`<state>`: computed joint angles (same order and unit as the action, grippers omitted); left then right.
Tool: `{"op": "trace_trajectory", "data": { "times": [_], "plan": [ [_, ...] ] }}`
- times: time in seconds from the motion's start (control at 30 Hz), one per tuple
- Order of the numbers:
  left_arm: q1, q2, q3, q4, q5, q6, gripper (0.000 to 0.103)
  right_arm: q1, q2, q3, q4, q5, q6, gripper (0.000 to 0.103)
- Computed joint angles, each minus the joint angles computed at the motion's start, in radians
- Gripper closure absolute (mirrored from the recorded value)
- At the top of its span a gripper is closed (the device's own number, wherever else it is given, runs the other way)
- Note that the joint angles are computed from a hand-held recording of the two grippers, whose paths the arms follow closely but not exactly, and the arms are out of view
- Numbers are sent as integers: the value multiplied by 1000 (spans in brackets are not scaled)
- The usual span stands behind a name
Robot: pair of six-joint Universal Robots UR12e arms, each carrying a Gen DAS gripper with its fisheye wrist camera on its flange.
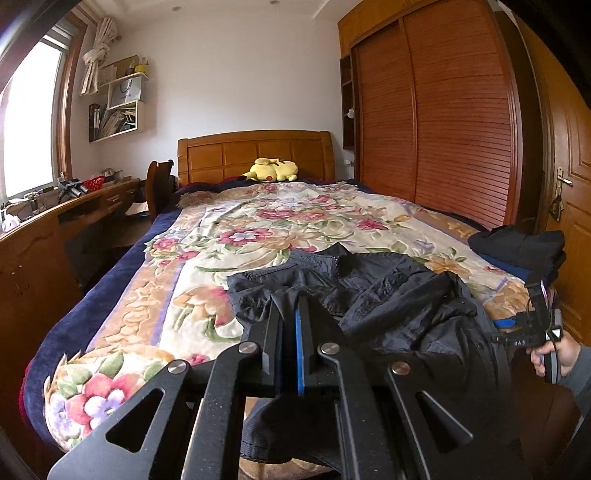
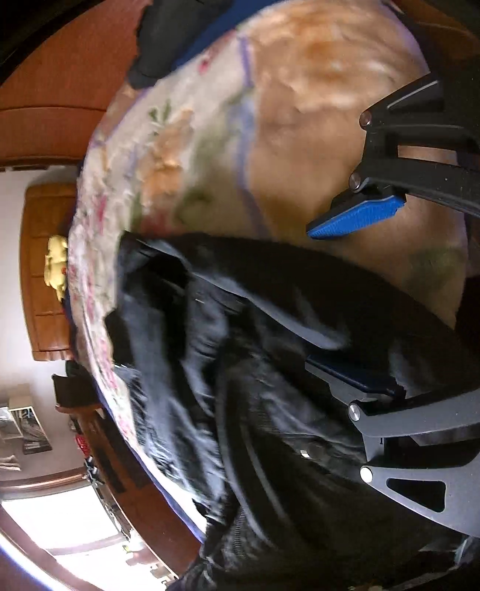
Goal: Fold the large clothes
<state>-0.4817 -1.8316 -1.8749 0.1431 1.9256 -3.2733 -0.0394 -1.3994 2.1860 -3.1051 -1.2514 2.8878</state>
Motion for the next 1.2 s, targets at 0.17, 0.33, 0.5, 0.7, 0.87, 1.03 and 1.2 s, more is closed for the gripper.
{"op": "trace_trajectory", "data": {
  "times": [0.17,0.33,0.5,0.7,0.87,1.03,1.2],
  "plan": [
    [12,-26,31,-2,7,0,97,-5,2,-6,25,50,-42,92],
    [39,-58,78,-14,12,-19,97,-28,-8,-20,-7,175,-63,99],
    [74,-93,135,-40,19,-37,97,-55,11,-82,-126,270,47,99],
    [122,-147,211,-68,31,-83,97,-13,108,-250,-145,226,120,99],
    [156,-205,283,-125,23,-103,97,48,222,-409,-88,116,157,99],
    [176,-263,340,-168,0,-91,97,94,316,-545,12,7,128,99],
    [181,-289,356,-165,-13,-91,97,123,358,-598,69,-83,77,99]
  ]
}}
